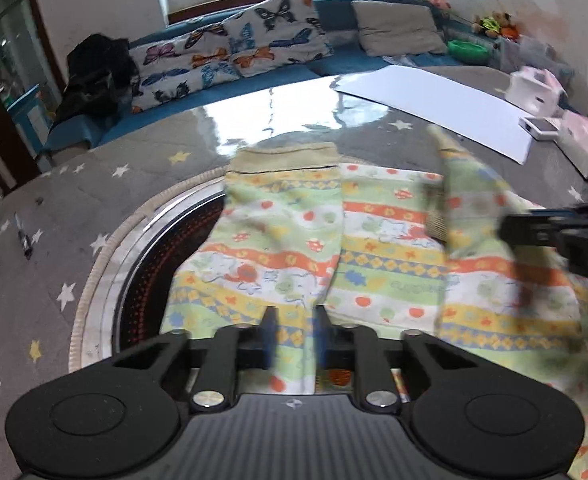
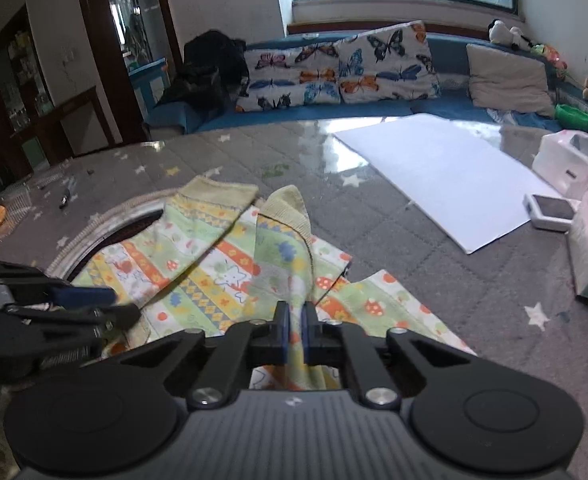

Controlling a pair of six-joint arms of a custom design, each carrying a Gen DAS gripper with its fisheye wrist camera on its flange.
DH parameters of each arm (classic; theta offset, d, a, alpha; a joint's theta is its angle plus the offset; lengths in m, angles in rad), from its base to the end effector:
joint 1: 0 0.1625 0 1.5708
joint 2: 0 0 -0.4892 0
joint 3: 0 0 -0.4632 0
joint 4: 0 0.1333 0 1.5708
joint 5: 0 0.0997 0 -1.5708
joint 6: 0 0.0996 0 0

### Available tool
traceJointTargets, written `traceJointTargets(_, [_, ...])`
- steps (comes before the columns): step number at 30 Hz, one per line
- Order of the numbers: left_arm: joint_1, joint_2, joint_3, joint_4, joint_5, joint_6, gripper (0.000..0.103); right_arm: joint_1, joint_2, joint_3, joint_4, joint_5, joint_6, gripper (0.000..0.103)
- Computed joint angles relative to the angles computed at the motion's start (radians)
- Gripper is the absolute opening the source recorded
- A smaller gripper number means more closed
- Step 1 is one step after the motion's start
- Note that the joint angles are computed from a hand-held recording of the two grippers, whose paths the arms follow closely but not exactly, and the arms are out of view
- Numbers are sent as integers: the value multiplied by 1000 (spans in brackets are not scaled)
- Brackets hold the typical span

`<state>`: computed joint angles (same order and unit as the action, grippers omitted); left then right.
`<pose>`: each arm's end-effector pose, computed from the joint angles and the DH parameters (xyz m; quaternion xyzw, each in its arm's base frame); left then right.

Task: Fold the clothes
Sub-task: 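Lift the shirt with both tools, flip it and lay it flat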

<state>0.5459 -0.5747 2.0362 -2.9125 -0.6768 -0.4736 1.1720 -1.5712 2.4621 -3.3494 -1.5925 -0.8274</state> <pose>-0.3628 -0.4672 -0.1059 0.2699 0.8591 -0.2544 0.3527 -0.0466 -0.4483 0.3060 0.1875 -0.8834 0.3455 0.2551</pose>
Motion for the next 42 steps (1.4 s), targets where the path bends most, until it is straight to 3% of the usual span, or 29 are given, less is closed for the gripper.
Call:
traceJointTargets(3, [-4, -26, 34, -35, 29, -26, 5, -24, -59, 31, -28, 43, -30, 4])
traceJointTargets(6, [-11, -58, 73, -68, 70, -73, 2, -68, -148, 62, -37, 102, -41, 4])
traceJointTargets(10, [-32, -144, 155, -34, 152, -223, 2, -176, -309, 99, 3, 205, -50, 4])
traceJointTargets(12, [-43, -210, 214, 19, 186, -344, 1, -236, -380, 112, 25, 257, -55, 4])
traceJointTargets(14, [-57, -288, 279, 103, 210, -488, 1, -339, -479, 127, 58, 341, -49, 4])
traceJointTargets(17, [-101, -410, 396, 192, 193, -700, 0, -463, -580, 145, 88, 445, -44, 4])
traceJointTargets(20, [-187, -517, 481, 403, 161, -939, 0, -638, -703, 177, 134, 580, -56, 4])
traceJointTargets(24, [-293, -611, 551, 590, 66, -1124, 0, -792, -803, 184, 318, 614, -112, 9])
traceJointTargets(28, [-319, -613, 553, 584, 31, -1092, 1, -906, -835, 203, 326, 633, -98, 13])
traceJointTargets(30, [-310, -577, 526, 521, 55, -1005, 3, -958, -863, 206, 330, 689, -76, 15])
traceJointTargets(33, [-285, -492, 488, 325, 87, -810, 5, -1002, -906, 207, 372, 772, -114, 21])
traceJointTargets(34, [-271, -460, 473, 252, 89, -738, 6, -980, -900, 205, 373, 769, -131, 23])
traceJointTargets(38, [-212, -326, 409, -60, 18, -454, 29, -815, -833, 182, 407, 668, -187, 26])
traceJointTargets(42, [-183, -244, 344, -144, -66, -323, 49, -621, -729, 167, 417, 529, -254, 33])
